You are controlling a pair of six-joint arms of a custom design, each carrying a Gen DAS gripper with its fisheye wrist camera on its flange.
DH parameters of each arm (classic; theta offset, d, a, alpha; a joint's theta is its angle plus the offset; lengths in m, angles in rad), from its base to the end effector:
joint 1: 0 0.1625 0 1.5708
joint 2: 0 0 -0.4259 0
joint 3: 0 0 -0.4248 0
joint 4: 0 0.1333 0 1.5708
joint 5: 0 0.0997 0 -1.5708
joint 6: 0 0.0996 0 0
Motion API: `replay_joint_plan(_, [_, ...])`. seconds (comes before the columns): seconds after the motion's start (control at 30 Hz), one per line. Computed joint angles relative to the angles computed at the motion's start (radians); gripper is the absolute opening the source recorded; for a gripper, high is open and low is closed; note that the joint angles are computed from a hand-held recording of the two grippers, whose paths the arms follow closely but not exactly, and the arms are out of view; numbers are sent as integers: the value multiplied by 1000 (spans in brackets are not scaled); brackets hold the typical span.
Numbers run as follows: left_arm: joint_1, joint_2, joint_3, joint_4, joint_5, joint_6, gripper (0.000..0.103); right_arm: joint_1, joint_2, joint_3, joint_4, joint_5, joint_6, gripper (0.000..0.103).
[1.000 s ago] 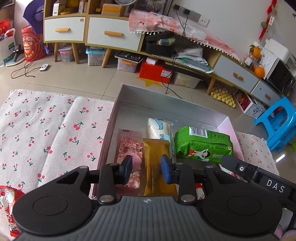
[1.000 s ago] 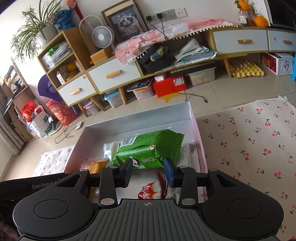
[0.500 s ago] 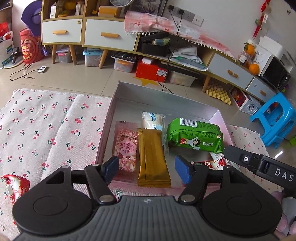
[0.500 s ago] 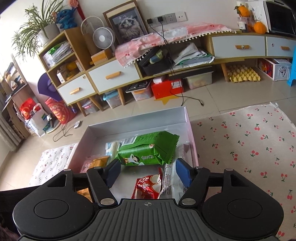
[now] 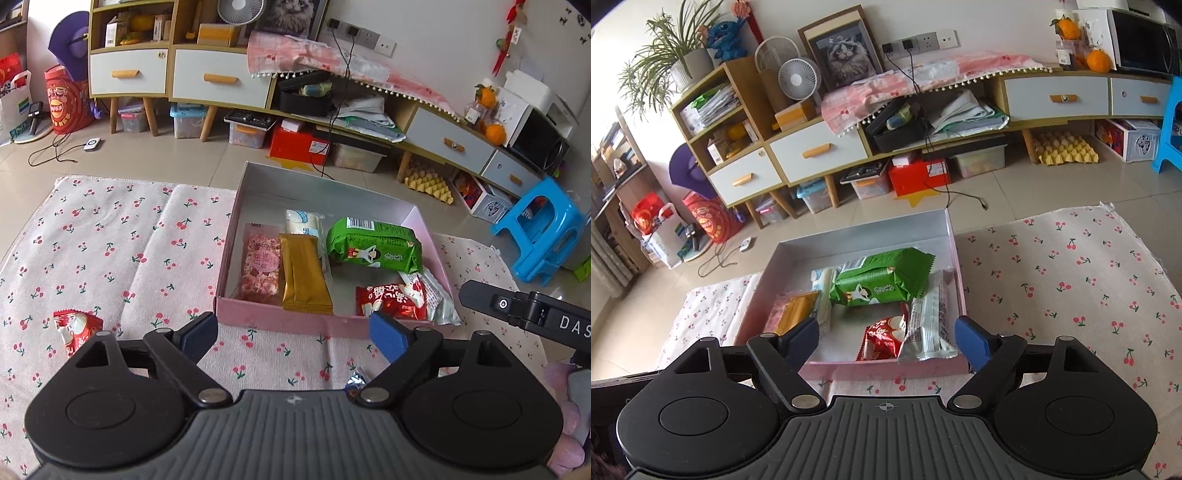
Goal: Organize snacks
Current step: 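Move the left gripper to the orange-and-white packet while the right approaches the orange packet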
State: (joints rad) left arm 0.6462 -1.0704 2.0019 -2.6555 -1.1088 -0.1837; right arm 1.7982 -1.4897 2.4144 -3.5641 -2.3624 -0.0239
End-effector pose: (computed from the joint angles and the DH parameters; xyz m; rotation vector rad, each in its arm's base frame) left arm -0.3480 -0.4851 0.1224 0.9600 2.6104 -0.5257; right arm 0.1509 -0.3752 0.3015 -0.2551 -2.1757 1.3421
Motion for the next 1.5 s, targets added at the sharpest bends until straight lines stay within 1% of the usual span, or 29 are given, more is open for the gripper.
replay_joint_plan(0.17, [-10,-36,26,27,15,-4,98,47,-9,13,27,-45,14,88])
replay_joint_plan(0.33, [-26,-76,63,49,49,-10,102,79,-26,33,70,-56,42,91])
replay_joint_plan(0.43, [-30,-100,95,29,60,4,102,89,-30,51,72,-52,49,93])
replay_joint_plan(0.5, [-34,-121,133,-22,78,33,102,91,-33,70,58,-40,48,93])
replay_joint_plan(0.53, [-37,-130,147,-37,88,43,102,92,-35,81,54,-34,45,94])
replay_joint_plan(0.6, [-34,-146,155,-26,91,58,102,104,-31,89,64,-47,33,94])
replay_joint_plan(0.67, [-25,-163,166,-37,87,84,102,123,-14,93,52,-73,0,94])
replay_joint_plan(0.7, [-21,-170,171,-36,91,93,102,128,-10,101,40,-74,-16,94])
replay_joint_plan(0.83, [-3,-200,192,-23,106,128,102,128,-5,124,71,-68,-20,95])
replay_joint_plan(0.97, [19,-223,205,5,106,163,102,126,13,138,96,-75,-45,95])
replay_joint_plan(1.07, [23,-245,218,26,110,183,102,119,12,157,116,-56,-36,95])
replay_joint_plan(1.13, [24,-262,228,40,99,201,102,113,9,170,131,-36,-18,95])
replay_joint_plan(1.27, [18,-280,245,62,93,219,102,95,3,188,189,17,22,95])
replay_joint_plan(1.37, [10,-285,253,80,86,220,101,77,-1,199,225,73,52,95])
replay_joint_plan(1.43, [4,-287,259,83,74,227,101,67,4,205,220,102,69,95])
replay_joint_plan(1.5, [-3,-285,265,83,66,234,101,62,14,206,211,114,80,93])
